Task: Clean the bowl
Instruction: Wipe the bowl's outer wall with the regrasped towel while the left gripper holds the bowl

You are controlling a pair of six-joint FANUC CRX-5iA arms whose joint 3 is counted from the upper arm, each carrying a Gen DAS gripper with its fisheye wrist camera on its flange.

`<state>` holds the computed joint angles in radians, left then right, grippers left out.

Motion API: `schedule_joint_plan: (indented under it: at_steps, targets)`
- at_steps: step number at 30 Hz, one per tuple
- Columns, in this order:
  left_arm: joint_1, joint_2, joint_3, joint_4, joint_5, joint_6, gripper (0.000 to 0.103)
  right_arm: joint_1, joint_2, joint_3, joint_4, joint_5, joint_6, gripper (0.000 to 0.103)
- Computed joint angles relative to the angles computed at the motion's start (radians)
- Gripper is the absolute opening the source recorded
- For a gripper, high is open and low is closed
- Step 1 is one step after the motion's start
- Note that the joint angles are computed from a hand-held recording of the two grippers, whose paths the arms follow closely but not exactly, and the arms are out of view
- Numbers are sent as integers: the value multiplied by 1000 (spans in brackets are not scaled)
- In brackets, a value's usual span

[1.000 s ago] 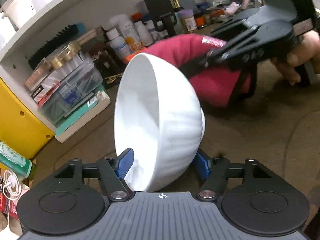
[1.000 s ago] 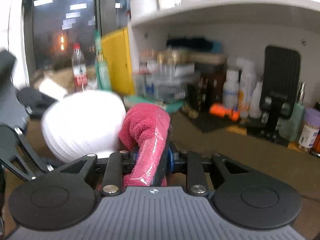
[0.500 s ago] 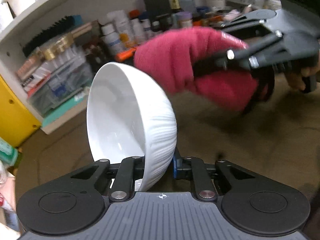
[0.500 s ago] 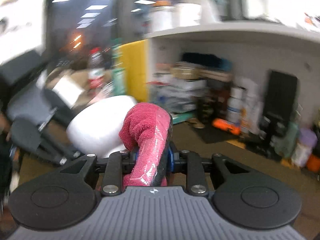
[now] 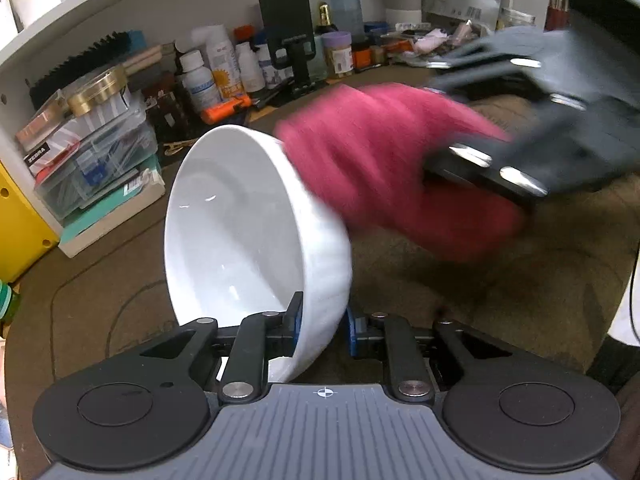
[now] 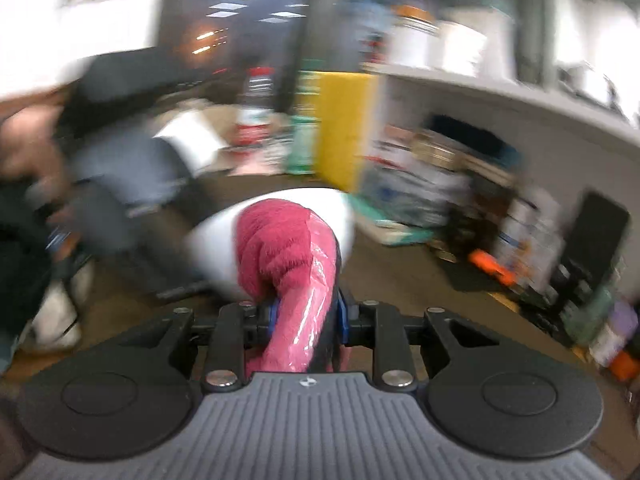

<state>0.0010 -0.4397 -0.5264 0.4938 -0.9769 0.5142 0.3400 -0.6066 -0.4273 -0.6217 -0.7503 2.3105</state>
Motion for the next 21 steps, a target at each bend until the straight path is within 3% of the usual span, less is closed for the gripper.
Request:
schedule_joint_plan:
  at_steps: [3,7,8,13,17,18,19,21]
  targets:
    - [-16,7,7,-14,28,6,26,-6,74,4,15,97,-93,27]
    - [-65,13,21,-105,137,52,63,-101,140,34,-120,66,-26,27]
    - [-63,19,22,-102,142,53,65,-118,143,37,-144,58,-3,27]
    - [-68,52,40,-133,153,108,63,-164,144,37,-201,43,52,27]
    - [-94,49,39,-191,179,200,63,-145,133,30,-184,52,50,27]
    - [-102,49,46,-212,173,238,57,-142,128,27,-182,53,53,27]
    - [-103,52,54,-217,157,260,38,-144,125,28,-190,48,65,27]
    - [-107,55,67,-225,126,275,29,-165,122,35,-224,19,104,27]
